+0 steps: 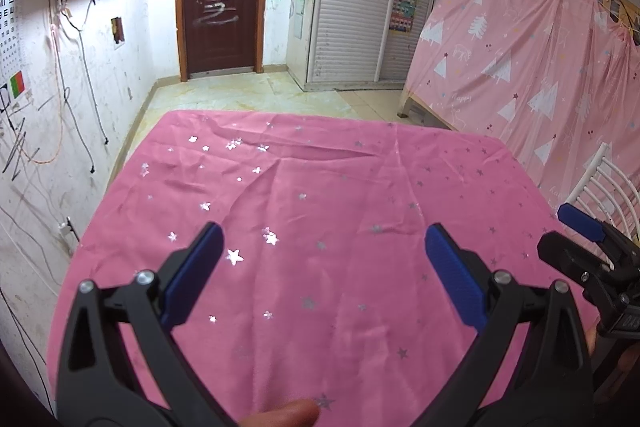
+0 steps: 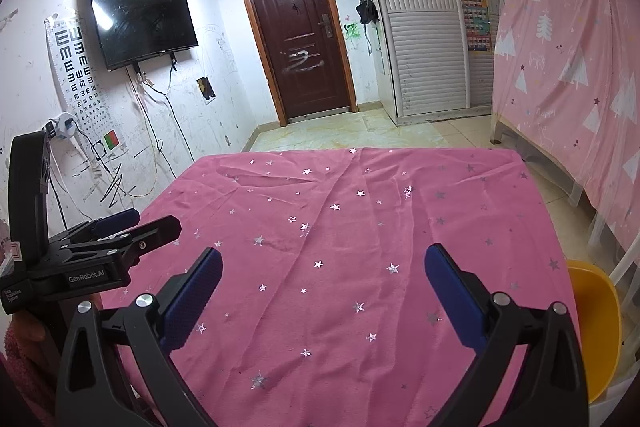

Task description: Collect trash

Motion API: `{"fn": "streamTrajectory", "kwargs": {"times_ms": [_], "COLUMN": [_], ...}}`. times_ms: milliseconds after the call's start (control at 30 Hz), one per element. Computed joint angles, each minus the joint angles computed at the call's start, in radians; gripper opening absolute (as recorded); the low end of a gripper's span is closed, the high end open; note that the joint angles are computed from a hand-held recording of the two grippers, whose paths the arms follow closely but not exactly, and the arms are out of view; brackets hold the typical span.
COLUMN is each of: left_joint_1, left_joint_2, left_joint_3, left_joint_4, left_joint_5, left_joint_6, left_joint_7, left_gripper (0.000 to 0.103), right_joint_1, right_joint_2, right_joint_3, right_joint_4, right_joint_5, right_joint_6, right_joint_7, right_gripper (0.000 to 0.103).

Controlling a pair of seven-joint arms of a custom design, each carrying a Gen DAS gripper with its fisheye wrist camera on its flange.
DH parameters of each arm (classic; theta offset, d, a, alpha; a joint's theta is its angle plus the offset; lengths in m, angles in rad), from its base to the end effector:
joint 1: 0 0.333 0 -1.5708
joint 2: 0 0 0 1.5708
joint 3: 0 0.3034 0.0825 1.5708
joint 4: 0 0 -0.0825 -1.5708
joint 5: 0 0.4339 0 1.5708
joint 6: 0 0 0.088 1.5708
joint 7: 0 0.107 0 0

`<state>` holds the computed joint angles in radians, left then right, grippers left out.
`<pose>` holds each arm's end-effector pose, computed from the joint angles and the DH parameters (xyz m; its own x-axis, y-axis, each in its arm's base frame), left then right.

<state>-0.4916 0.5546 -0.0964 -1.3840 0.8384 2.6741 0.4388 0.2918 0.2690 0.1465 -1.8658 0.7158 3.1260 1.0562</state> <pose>0.6607 -0.4472 0.4414 -0.0905 -0.9900 0.1085 -0.6257 -0.0282 -0.7796 0.6582 0.2374 0.4381 0.3174 -0.9245 -0.2112 -0.5809 -0.0135 -0.8138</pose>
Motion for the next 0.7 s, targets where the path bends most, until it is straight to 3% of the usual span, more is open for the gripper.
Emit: {"fn": "streamTrajectory", "kwargs": {"times_ms": [700], "left_joint_1": [-0.008], "left_joint_2": [0.002], "left_joint_3": [0.005], "left_joint_4": [-0.004], "left_joint_5": [0.009], "left_joint_6": [-0.004], "left_joint_7": [-0.015], "left_gripper": [0.097], "right_joint_1": [0.006], "right_joint_2": [-0.003], "right_joint_3": [-0.008], "right_joint_4": [-0.003], "right_joint_5": [-0.015], "right_joint_6": [-0.003], "right_joint_7": [0.012], "right_gripper": [0.094]}}
